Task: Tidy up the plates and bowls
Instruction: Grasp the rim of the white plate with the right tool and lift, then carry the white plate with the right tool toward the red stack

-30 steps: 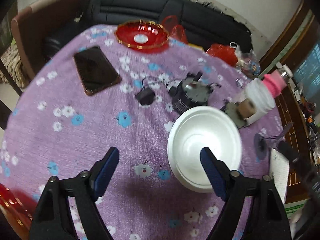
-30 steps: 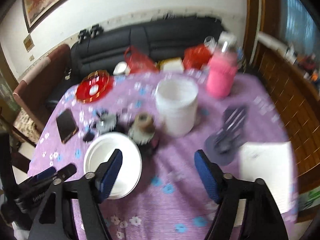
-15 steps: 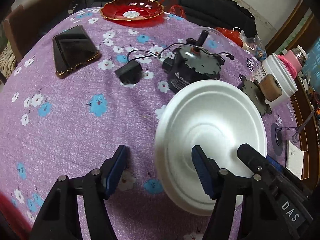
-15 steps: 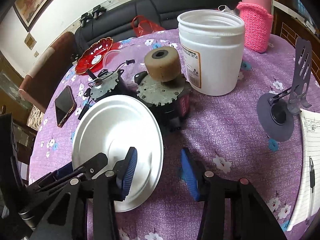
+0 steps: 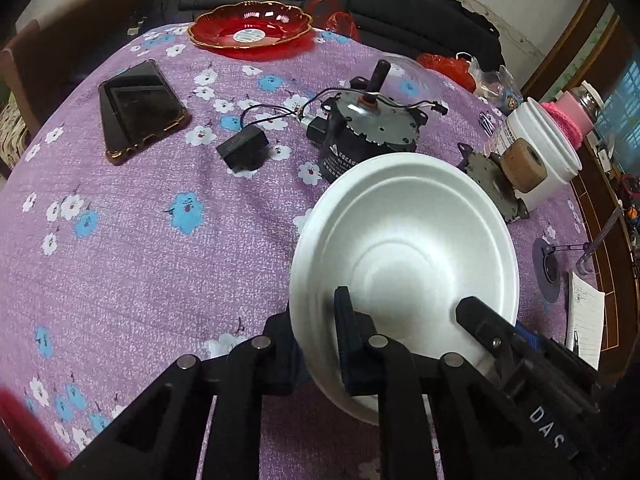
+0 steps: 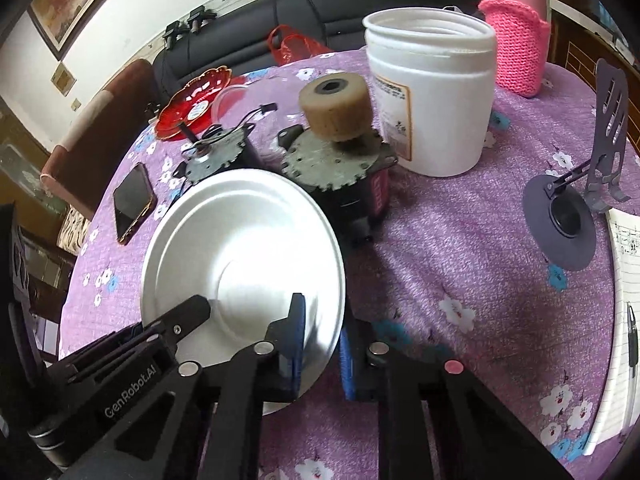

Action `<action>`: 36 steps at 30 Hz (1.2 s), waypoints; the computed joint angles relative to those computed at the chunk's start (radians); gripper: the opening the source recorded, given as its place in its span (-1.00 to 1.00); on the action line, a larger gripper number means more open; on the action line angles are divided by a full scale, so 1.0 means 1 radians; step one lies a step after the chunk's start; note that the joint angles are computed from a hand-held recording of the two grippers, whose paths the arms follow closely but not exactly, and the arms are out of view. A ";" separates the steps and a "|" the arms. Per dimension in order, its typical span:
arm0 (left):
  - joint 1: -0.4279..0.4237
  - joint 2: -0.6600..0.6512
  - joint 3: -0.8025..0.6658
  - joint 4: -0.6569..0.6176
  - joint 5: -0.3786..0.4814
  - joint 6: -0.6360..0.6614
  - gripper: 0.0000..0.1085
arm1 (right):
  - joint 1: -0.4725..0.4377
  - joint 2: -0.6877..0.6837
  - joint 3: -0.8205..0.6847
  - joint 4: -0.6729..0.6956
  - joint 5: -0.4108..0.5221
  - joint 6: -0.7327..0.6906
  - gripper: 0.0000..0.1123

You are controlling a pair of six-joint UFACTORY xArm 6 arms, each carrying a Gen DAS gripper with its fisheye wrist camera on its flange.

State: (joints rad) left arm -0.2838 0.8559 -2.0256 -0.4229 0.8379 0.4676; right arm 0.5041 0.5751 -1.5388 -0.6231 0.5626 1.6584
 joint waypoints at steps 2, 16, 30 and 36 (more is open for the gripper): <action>0.004 -0.012 0.015 -0.008 0.004 0.000 -0.74 | 0.002 -0.006 0.008 -0.004 -0.009 0.009 -0.71; 0.017 -0.242 0.346 -0.094 -0.141 0.140 -0.74 | 0.064 -0.088 0.075 -0.063 0.006 0.094 -0.71; 0.042 -0.405 0.583 -0.186 -0.214 0.283 -0.74 | 0.114 -0.112 0.118 -0.090 0.004 0.181 -0.71; 0.058 -0.449 0.648 -0.223 -0.223 0.328 -0.73 | 0.140 -0.112 0.122 -0.103 0.011 0.219 -0.72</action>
